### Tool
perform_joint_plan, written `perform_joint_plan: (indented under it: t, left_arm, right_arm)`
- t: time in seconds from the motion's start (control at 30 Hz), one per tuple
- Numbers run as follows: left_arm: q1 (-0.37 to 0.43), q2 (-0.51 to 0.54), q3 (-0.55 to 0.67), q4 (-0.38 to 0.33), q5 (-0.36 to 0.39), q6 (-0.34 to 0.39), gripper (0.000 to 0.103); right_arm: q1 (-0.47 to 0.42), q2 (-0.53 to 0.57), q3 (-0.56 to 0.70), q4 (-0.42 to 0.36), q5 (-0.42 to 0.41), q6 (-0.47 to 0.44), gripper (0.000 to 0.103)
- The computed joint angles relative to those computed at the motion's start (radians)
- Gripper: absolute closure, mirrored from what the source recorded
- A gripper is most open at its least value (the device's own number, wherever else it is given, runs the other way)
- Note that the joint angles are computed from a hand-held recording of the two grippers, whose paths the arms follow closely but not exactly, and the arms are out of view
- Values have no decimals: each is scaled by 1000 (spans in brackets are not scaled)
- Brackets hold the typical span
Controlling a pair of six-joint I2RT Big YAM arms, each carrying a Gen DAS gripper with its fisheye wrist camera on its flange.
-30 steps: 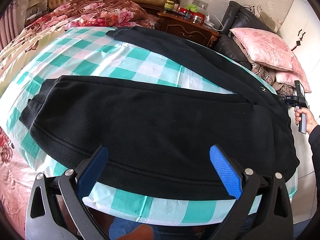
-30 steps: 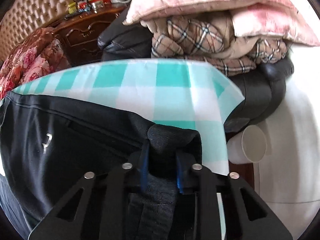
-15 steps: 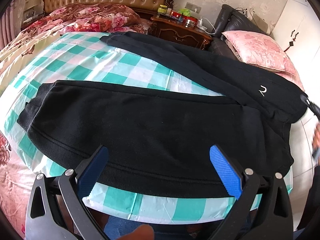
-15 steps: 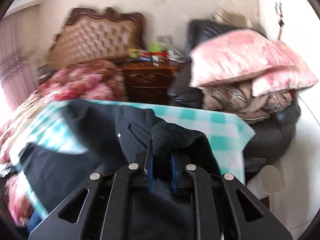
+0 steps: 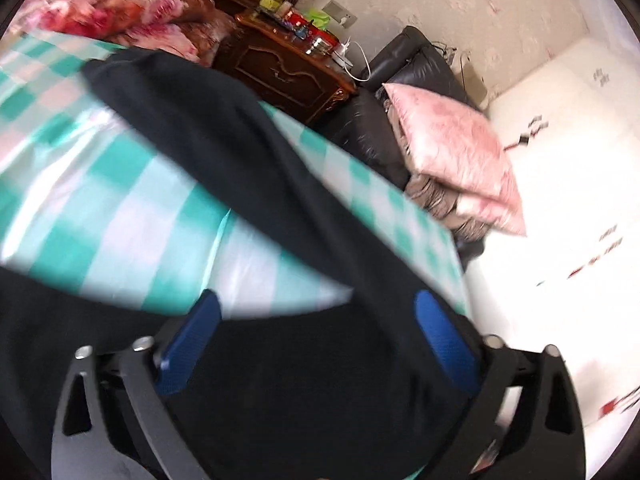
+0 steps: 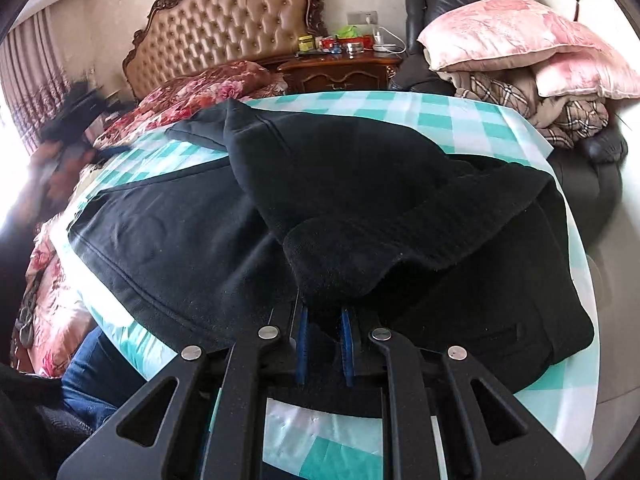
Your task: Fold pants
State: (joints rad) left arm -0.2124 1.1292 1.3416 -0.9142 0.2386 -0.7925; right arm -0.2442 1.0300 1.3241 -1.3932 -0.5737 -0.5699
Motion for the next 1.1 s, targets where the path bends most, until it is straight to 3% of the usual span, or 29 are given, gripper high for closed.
perform_joint_plan:
  t: [0.03, 0.13, 0.3, 0.43, 0.47, 0.53, 0.57, 0.6, 0.73, 0.8, 0.87, 0.97, 1.0, 1.1]
  left_arm:
    - [28, 55, 39, 11, 31, -1, 26]
    - [102, 237, 169, 24, 92, -34, 35]
    - [160, 429, 305, 39, 149, -175, 36]
    - [163, 543, 406, -5, 125, -197, 40]
    - [159, 562, 419, -11, 124, -197, 45]
    - [162, 590, 438, -9, 137, -186, 86]
    - [165, 598, 447, -9, 144, -167, 95]
    - [169, 592, 444, -4, 148, -154, 95]
    - [186, 474, 360, 42, 155, -149, 95]
    - [189, 352, 280, 67, 149, -168, 95]
    - [169, 210, 179, 72, 99, -167, 95]
    - [61, -66, -43, 69, -35, -187, 95]
    - [0, -164, -131, 64, -90, -225, 95]
    - [-199, -332, -326, 41, -216, -356, 95]
  right_arm:
    - [-5, -1, -1, -1, -5, 2, 88]
    - [-22, -3, 10, -8, -20, 13, 88]
    - [-38, 6, 29, -28, -33, 18, 88]
    - [-35, 14, 43, -44, -11, -4, 88]
    - [-38, 18, 46, -46, -8, -13, 88]
    - [-41, 21, 49, -50, 1, -21, 89]
    - [-45, 23, 50, -52, 3, -22, 89]
    - [-50, 25, 52, -53, 3, -22, 89]
    - [-85, 51, 77, -45, -3, -21, 90]
    - [-115, 73, 110, -27, -2, -13, 90]
    - [-161, 102, 150, -15, -17, 6, 90]
    - [-234, 171, 214, -22, -31, 77, 90]
    - [-251, 191, 226, -31, -30, 101, 90]
    - [-276, 238, 233, -60, 20, 195, 87]
